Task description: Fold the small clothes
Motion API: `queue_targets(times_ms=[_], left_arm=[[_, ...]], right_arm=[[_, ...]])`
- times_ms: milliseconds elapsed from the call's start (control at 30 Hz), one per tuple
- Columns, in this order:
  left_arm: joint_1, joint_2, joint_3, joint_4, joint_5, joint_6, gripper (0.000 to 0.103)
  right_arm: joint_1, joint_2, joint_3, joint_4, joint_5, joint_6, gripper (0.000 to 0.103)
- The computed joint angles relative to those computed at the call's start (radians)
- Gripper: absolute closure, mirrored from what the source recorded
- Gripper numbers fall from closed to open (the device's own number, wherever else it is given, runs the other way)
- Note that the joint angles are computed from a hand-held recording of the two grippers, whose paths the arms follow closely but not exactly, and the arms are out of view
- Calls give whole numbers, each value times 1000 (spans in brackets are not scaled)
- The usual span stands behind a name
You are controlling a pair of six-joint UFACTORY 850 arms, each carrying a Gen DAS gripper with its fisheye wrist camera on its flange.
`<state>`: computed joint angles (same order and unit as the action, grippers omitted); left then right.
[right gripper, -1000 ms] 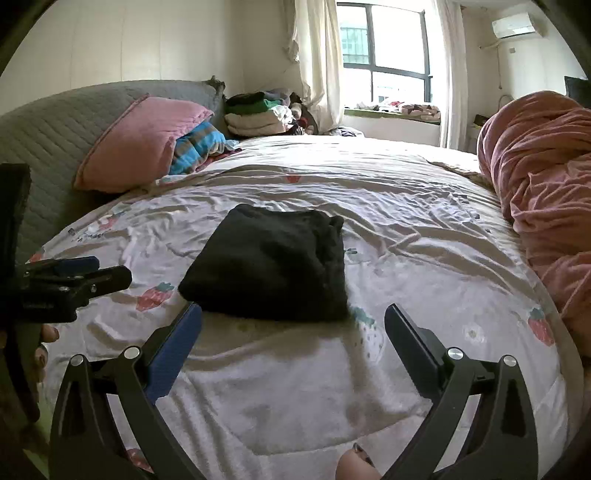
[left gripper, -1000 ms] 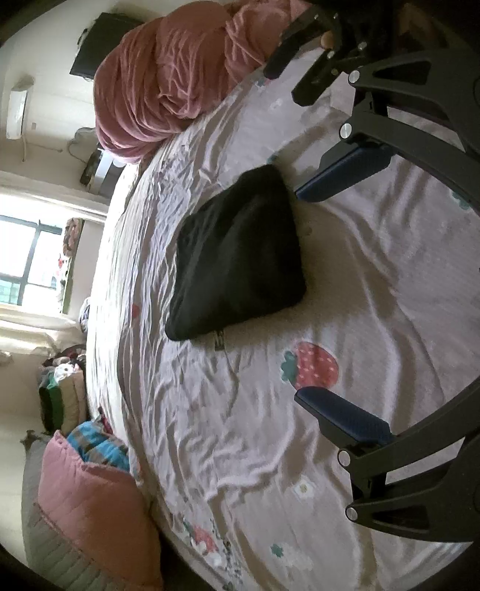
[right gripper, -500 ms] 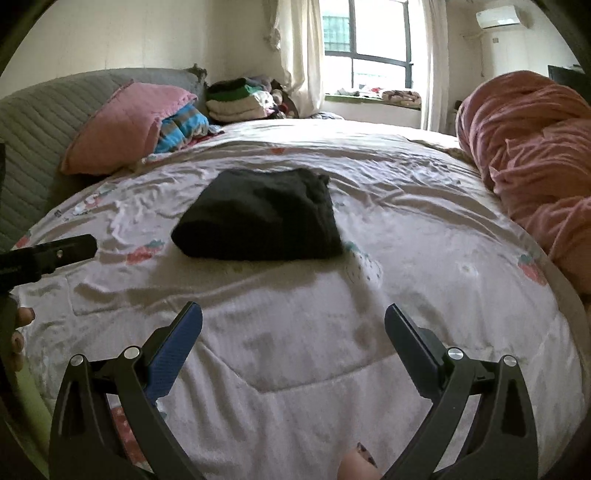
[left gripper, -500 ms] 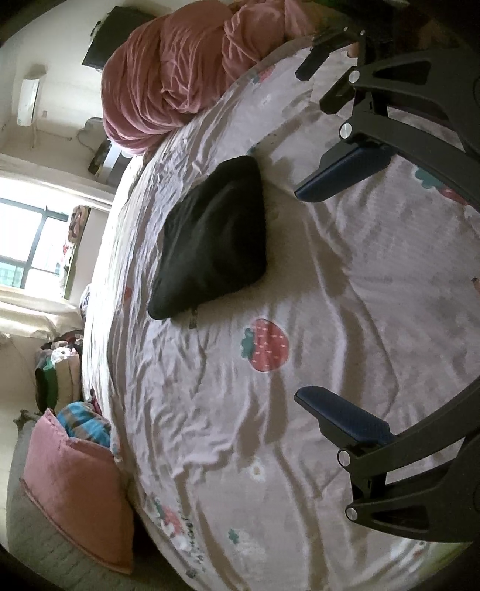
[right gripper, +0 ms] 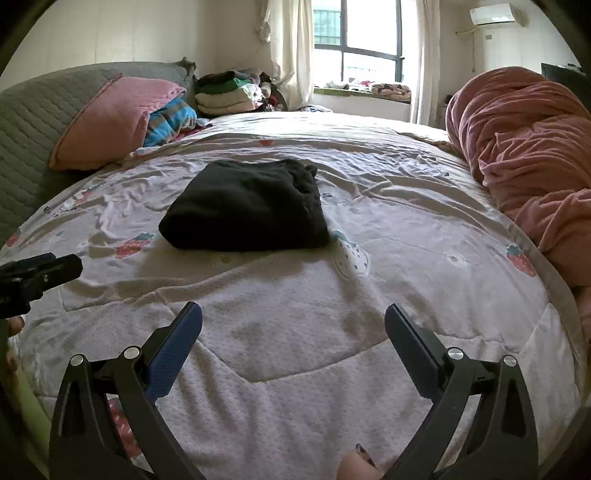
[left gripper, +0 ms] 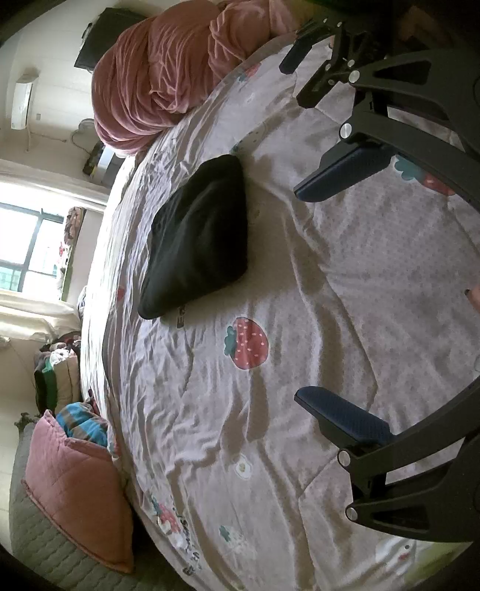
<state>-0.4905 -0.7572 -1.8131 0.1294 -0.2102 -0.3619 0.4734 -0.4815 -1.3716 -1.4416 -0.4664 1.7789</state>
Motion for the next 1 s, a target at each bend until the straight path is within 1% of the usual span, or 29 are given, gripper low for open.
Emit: queue_targets(times_ms=[167, 333, 600, 1000], left_arm=[[-2, 0, -2, 64, -14, -65, 9], [-1, -3, -5, 90, -23, -90, 9], [-2, -4, -7, 98, -26, -98, 9], [0, -2, -2, 131, -29, -133, 9]], right_arm=[[-1, 1, 1, 13, -4, -2, 5], [-3, 3, 5, 10, 0, 0, 5], [-5, 0, 3, 24, 12, -15, 5], [0, -3, -3, 33, 9, -20, 5]])
